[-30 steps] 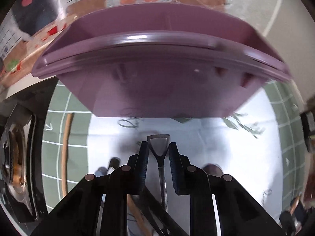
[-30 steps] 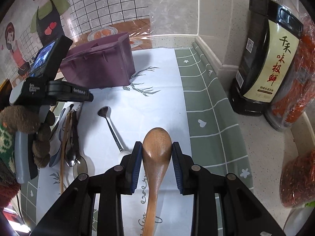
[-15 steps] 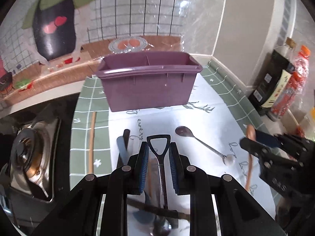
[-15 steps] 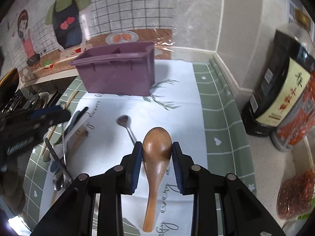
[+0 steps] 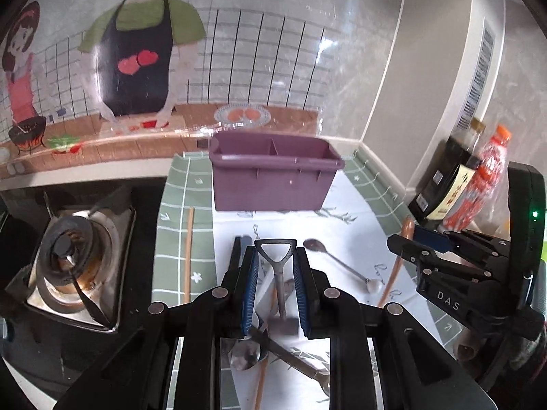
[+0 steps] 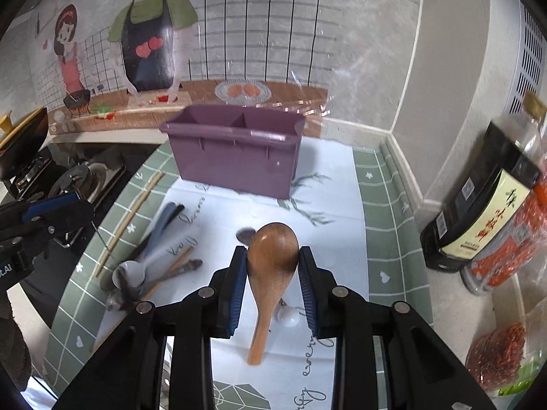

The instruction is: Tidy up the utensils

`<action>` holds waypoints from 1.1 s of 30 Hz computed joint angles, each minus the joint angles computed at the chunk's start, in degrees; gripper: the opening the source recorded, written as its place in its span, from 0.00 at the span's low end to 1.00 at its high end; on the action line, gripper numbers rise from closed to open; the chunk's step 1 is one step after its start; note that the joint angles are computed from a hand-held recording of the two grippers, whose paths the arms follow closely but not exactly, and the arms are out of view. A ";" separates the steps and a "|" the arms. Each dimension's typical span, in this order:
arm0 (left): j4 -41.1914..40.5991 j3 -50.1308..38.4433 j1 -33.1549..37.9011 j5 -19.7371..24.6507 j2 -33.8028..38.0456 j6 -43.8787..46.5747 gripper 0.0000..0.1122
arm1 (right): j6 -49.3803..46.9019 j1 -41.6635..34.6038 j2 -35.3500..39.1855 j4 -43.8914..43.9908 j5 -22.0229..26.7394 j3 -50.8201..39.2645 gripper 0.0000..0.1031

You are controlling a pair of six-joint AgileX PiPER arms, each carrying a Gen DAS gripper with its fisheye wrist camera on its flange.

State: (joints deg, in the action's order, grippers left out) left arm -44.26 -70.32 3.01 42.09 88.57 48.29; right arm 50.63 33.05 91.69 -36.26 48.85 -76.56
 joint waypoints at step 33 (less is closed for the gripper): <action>15.01 -23.42 -3.73 16.59 25.51 -25.18 0.33 | -16.05 -13.27 4.13 17.73 -8.63 3.66 0.25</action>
